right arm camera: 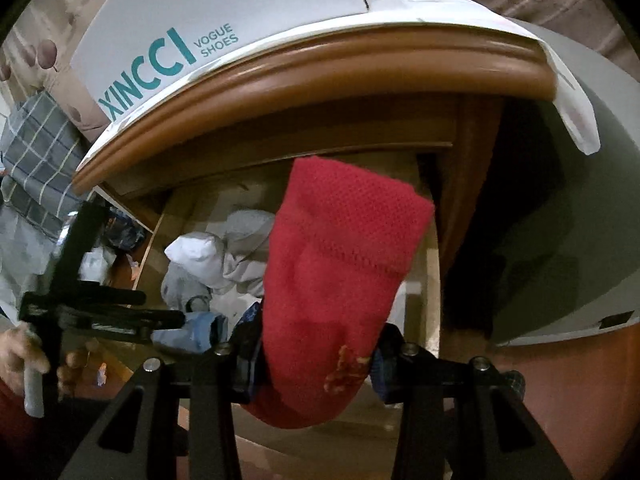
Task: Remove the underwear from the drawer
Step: 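Reach the left gripper toward the light blue sock while the right gripper holds the red sock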
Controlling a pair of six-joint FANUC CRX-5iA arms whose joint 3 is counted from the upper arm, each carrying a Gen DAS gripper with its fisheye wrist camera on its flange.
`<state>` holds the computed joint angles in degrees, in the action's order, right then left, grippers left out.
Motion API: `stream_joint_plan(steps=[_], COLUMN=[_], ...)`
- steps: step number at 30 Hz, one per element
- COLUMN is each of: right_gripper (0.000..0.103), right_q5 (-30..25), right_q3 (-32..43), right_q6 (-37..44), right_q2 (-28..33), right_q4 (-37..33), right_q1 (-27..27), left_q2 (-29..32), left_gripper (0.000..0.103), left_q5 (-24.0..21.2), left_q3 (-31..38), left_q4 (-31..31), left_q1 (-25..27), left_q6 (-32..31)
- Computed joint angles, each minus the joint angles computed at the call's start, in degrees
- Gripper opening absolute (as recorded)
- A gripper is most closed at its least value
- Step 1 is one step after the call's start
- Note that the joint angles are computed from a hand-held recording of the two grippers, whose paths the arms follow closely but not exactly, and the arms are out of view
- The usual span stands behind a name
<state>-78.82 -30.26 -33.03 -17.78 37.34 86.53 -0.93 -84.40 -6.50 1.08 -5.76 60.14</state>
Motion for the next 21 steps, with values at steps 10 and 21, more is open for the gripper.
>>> stream_joint_plan(steps=[10,21], right_gripper=[0.041,0.041], right_q5=[1.47,2.81], right_q3=[-0.39,-0.09], right_q6=[-0.68,-0.75], right_q2=[-1.4,-1.28], right_q4=[1.84,1.49], right_q1=[0.84,0.34], left_q2=[7.76,12.96], left_gripper=[0.089,0.087], left_q5=[-8.12,-12.62], left_q3=[5.12,8.7], left_q4=[-0.52,-6.67], left_q1=[-1.26,-5.14], left_q6=[4.25,9.73])
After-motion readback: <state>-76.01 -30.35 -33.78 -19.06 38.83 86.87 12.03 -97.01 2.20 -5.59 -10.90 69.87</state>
